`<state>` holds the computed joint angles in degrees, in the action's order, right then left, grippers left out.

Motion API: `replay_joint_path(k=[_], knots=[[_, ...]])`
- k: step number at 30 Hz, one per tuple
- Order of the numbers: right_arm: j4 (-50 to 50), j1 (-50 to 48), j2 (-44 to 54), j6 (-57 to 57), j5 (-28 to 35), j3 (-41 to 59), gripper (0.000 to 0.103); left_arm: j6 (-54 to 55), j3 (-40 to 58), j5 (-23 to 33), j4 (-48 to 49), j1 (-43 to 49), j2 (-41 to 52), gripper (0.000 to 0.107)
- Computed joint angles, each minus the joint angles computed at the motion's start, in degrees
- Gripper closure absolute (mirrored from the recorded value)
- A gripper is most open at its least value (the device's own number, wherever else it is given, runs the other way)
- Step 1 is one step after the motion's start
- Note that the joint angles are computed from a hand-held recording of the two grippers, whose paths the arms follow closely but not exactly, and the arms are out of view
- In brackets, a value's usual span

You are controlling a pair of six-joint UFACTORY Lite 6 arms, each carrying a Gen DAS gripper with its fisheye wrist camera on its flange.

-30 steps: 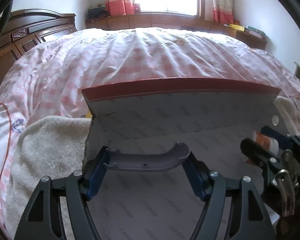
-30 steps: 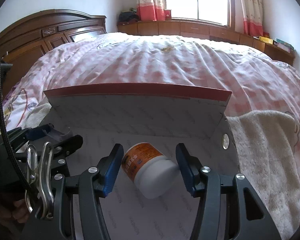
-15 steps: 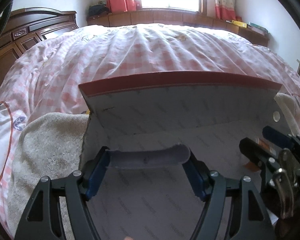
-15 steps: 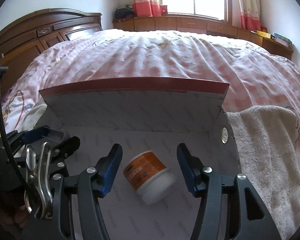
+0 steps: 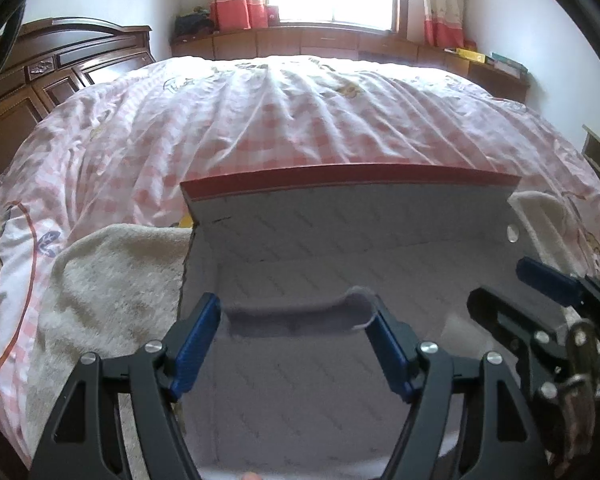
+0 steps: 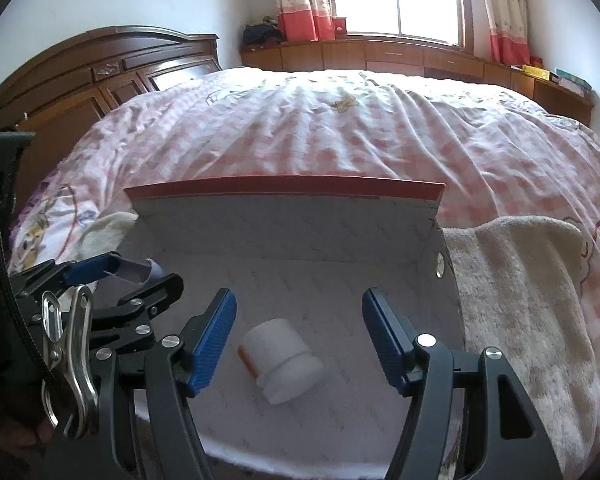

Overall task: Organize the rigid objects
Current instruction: 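Open the left tool to drop the grey piece in the box while the right tool withdraws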

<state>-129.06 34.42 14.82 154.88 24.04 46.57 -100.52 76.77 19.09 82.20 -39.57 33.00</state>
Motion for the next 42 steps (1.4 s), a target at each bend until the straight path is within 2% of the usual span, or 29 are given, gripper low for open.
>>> replay_joint_path(k=[4,6,18,22,31,42], knots=[[3.98,1.73,-2.40,-3.26,1.29,-2.02,0.034,0.56,-0.76,1.61,-0.76,-0.75,-0.52,0.026],[4.62,2.28,-3.61,-3.48,1.51,-3.11,0.028,0.74,-1.14,1.82,-0.71,-1.08,-0.71,0.024],[6.82,4.01,-8.75,-4.85,1.43,-7.41,0.028,-1.79,-4.79,2.52,2.06,-3.04,-3.12,0.022],[7.67,4.40,-12.04,-4.53,0.61,-10.54,0.028,-4.36,-9.84,2.33,3.28,-3.89,-7.16,0.022],[18.77,9.52,-23.48,-10.43,2.18,-21.62,0.028,-17.25,-26.92,5.00,12.41,-9.51,-19.91,0.022],[30.30,23.52,-29.74,-8.57,7.94,-32.45,0.028,-30.48,-40.28,7.87,17.44,-16.40,-27.57,0.022]])
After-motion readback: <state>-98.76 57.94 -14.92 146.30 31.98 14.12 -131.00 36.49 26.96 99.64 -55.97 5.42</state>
